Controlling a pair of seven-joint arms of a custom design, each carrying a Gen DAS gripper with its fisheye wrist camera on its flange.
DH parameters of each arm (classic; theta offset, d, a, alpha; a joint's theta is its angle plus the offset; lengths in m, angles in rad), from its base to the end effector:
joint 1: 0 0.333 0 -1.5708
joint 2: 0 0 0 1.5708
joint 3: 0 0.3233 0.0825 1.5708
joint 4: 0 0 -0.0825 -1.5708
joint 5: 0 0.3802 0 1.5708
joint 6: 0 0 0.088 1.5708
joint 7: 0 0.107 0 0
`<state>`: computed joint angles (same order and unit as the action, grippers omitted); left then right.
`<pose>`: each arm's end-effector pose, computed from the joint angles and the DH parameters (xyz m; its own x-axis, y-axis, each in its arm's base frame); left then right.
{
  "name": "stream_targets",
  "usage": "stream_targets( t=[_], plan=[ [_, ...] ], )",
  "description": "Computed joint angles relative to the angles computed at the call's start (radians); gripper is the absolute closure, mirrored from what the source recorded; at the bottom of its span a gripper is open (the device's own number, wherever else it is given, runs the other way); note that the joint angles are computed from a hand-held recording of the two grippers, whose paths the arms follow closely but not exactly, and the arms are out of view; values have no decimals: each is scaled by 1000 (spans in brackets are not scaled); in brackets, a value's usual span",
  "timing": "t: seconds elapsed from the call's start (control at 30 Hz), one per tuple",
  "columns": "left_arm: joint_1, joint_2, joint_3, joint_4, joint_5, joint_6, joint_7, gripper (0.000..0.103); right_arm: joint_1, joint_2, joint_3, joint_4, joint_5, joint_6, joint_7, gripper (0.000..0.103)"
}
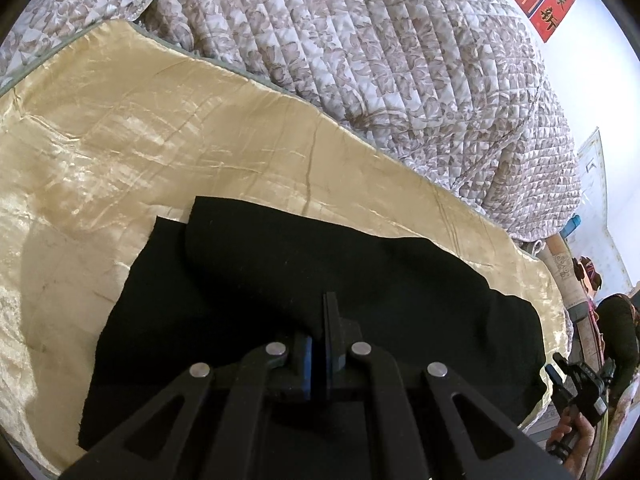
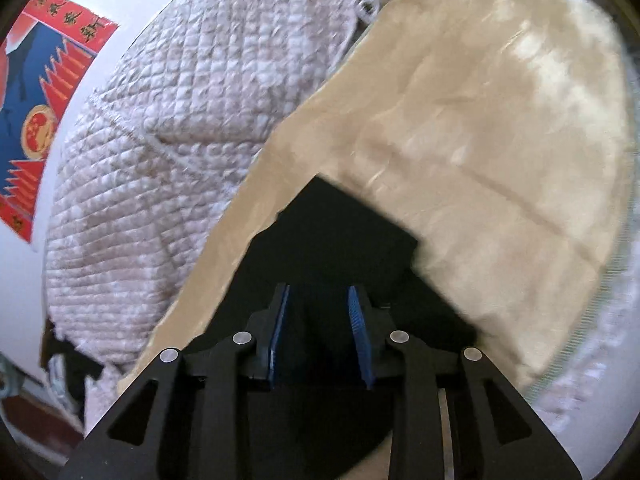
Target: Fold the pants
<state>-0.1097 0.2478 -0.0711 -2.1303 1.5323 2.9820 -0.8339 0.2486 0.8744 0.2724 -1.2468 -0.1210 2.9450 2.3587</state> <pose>0.5450 -0.1695 0.3256 0.5053 -0.7279 0.4635 -0.5130 -0.6853 -0.5168 0.7326 0.3359 0.3561 -0.1096 -0.7899 -0.6033 -0.7663 0.4537 -0.4549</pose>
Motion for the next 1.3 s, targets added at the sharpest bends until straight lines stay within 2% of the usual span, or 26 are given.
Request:
stream_targets(
  t=[0.03,0.13,0.2,0.3,0.37,0.47,0.6,0.7,0.73,0.8,0.87,0.93,1.0,1.07,1.17,1.23,1.3],
  plan=[
    [1,0,0,-1,-3,1,2,98,5,-15,-16,-17,1,-11,18,72],
    [1,0,0,-4,-17,3,13,98,-16,23,22,37,32,-99,-10,68],
    [0,-1,0,-6,-28,3,22,98,-28,54,48,64,60,-87,-50,68],
    [-1,0,1,-8,-46,5,36,98,-16,86,32,116,84,-89,-47,67],
    [-3,5,1,-6,-70,4,56,98,-23,99,46,126,99,-65,-65,65],
    [-9,4,6,-7,-80,4,65,98,-40,88,69,77,109,45,-67,65],
    [-14,6,9,-6,-87,4,70,98,-42,72,51,42,76,111,-2,65],
    [-15,4,11,-8,-97,4,82,98,-5,77,-5,98,44,-30,52,65],
    [-15,3,11,-9,-98,4,85,98,3,80,-16,106,41,-50,59,65],
    [-16,5,12,-10,-106,6,92,98,19,73,-48,102,36,-48,88,65],
    [-15,8,12,-9,-123,8,107,98,-10,101,8,131,49,-31,42,63],
    [-17,9,12,-9,-142,7,125,98,0,111,0,160,43,-43,33,63],
    [-21,8,15,-9,-149,5,130,98,2,122,4,185,39,-53,6,67],
    [-24,10,16,-6,-159,5,139,98,7,131,1,212,41,-83,-17,95],
    [-23,-5,19,-14,-181,18,160,98,6,121,8,213,62,-89,-52,96],
    [-28,-41,30,-27,-122,23,109,98,-29,71,56,130,93,-13,-79,96],
    [-16,-93,13,-62,-154,-2,152,98,-60,7,91,32,103,43,-89,96]
  ],
)
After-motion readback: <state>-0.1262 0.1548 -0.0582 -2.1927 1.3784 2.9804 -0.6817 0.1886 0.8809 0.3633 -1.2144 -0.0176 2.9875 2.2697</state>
